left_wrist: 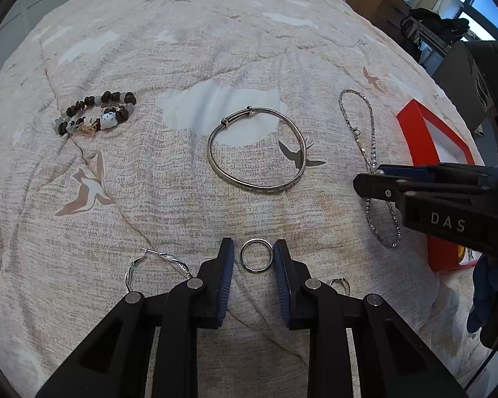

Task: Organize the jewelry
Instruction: 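Grasp the small silver ring with the left tool while the right tool grasps the rhinestone necklace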

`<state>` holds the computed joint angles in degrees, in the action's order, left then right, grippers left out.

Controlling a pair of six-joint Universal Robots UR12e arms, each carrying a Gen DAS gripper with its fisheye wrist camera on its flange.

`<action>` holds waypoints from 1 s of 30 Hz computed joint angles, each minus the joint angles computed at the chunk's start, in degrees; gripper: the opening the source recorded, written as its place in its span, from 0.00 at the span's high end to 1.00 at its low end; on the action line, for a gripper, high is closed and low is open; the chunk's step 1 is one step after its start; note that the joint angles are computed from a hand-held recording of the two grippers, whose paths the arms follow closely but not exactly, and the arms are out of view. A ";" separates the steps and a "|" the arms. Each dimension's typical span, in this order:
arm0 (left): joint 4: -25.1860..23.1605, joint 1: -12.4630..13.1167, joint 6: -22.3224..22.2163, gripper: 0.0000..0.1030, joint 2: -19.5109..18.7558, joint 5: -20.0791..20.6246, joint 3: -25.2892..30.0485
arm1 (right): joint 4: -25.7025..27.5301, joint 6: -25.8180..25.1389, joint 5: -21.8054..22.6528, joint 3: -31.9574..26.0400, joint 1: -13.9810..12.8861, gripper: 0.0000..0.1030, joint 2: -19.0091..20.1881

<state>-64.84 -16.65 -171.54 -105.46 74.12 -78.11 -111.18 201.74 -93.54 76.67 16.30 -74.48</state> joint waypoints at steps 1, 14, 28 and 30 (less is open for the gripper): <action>-0.10 0.02 0.05 0.77 -0.04 -0.02 0.02 | 0.53 0.06 -0.12 -0.23 -0.01 0.69 0.12; 1.76 -0.52 -0.67 0.81 0.22 0.90 -0.44 | -3.06 -0.07 0.47 1.36 -0.11 0.91 -0.88; 3.18 -0.83 -2.89 0.81 1.96 2.04 0.24 | -15.45 0.32 1.86 4.96 -0.36 0.92 -5.21; 3.57 -0.92 -3.29 0.81 2.31 2.00 0.38 | -16.85 0.27 1.64 5.29 -0.26 0.92 -5.91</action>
